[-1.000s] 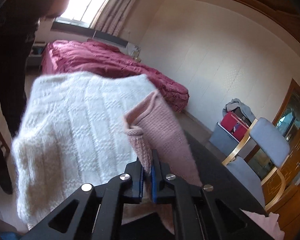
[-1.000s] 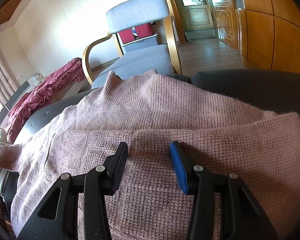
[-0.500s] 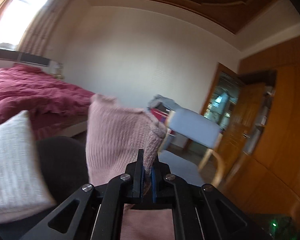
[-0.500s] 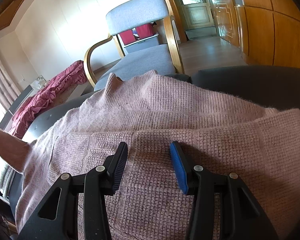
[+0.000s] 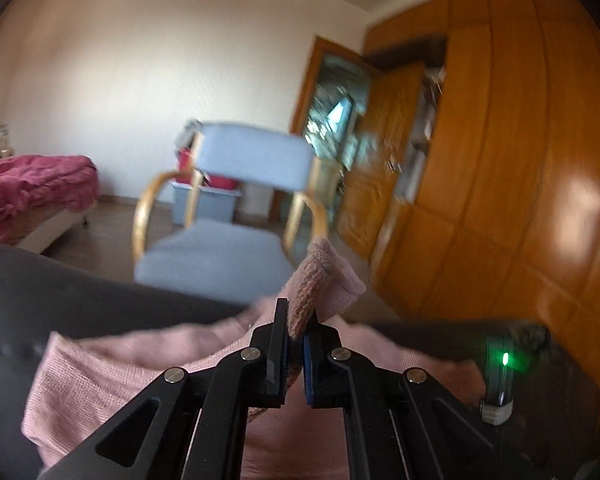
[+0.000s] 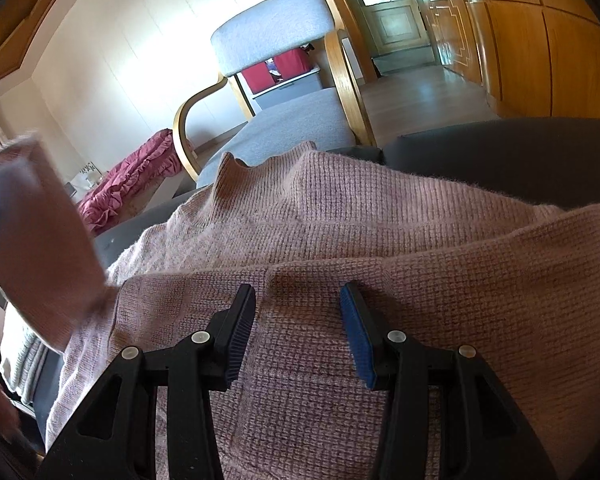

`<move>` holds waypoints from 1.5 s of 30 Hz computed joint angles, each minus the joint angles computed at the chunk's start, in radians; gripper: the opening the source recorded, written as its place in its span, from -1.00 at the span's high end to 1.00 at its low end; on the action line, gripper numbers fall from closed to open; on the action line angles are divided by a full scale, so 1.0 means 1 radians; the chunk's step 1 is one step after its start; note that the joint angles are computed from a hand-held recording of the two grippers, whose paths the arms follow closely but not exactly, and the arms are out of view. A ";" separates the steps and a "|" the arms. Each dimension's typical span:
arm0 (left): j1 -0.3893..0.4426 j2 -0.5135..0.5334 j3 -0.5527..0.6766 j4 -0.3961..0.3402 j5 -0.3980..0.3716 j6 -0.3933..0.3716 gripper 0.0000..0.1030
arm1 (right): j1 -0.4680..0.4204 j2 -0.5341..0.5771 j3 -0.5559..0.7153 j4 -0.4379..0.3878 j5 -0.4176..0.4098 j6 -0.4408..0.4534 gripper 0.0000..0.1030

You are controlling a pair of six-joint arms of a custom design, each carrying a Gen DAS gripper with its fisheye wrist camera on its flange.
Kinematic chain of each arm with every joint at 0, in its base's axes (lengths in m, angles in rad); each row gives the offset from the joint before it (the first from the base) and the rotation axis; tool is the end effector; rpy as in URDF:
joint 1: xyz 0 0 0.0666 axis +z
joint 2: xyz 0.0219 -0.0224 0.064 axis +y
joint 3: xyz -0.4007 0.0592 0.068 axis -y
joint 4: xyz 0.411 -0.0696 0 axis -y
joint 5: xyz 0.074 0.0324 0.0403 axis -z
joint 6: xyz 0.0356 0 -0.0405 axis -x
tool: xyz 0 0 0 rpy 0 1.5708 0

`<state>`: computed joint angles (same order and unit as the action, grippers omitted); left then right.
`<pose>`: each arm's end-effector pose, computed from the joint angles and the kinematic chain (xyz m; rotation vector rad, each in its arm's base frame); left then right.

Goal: Fold clothes

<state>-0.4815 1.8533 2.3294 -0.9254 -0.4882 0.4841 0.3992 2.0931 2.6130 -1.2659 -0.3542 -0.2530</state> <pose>0.5917 -0.2908 0.6389 -0.3065 1.9430 -0.1379 0.6552 0.2894 0.5751 -0.3579 2.3481 0.7333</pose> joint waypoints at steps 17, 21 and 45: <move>-0.007 0.162 0.148 -0.232 0.406 0.086 0.60 | -0.016 -0.027 -0.064 0.057 -0.060 -0.053 0.07; 0.004 0.031 -0.068 -0.101 0.534 0.078 0.56 | -0.027 -0.042 -0.098 0.093 -0.093 -0.086 0.07; 0.196 -0.416 -0.704 0.256 0.225 0.322 0.45 | 0.017 -0.022 -0.054 0.025 -0.304 0.024 0.85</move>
<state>-0.2858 1.4374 1.6253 -0.6691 -0.2635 0.8063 0.4160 2.0711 2.5590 -1.2408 -0.6584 -0.2289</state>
